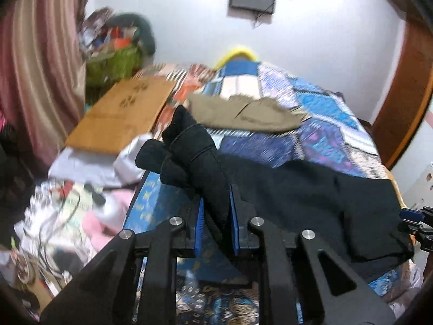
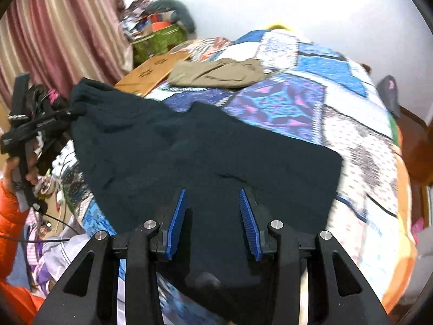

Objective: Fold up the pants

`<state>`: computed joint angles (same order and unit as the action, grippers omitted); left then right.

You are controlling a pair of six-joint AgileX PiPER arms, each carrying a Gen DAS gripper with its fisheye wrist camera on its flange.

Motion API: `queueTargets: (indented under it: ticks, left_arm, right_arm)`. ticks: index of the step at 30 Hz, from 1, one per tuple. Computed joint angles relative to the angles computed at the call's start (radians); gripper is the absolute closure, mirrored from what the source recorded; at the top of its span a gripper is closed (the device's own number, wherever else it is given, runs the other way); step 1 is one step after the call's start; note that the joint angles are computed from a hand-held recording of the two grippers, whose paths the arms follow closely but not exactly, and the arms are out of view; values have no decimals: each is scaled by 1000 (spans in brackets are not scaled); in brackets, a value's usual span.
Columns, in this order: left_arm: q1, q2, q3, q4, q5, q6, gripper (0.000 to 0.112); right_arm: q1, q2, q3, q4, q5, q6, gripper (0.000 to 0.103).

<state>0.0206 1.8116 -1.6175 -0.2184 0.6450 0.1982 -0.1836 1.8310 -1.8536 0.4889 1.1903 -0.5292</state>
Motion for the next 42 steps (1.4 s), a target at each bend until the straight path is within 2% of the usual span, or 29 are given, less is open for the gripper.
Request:
queueTargets:
  ticks: [6, 13, 26, 29, 32, 39, 42]
  left_arm:
    - [-86, -43, -64, 10, 24, 12, 96]
    - [-221, -55, -148, 53, 44, -2, 96]
    - [-458, 117, -437, -40, 180, 58, 98]
    - [-516, 151, -444, -45, 200, 76, 98]
    - [-559, 148, -364, -59, 177, 97, 98]
    - [-593, 173, -294, -130, 238, 126, 98]
    - [-602, 171, -236, -142, 238, 131, 98]
  right_arm:
    - [-100, -63, 96, -16, -29, -2, 66]
    - [-180, -74, 188, 0, -57, -16, 66]
    - [-235, -45, 249, 136, -78, -106, 63]
    - [-242, -53, 248, 132, -71, -98, 63]
    - [-271, -101, 273, 131, -69, -97, 63]
    - [-373, -200, 297, 121, -50, -105, 63]
    - [-398, -219, 302, 121, -60, -99, 63]
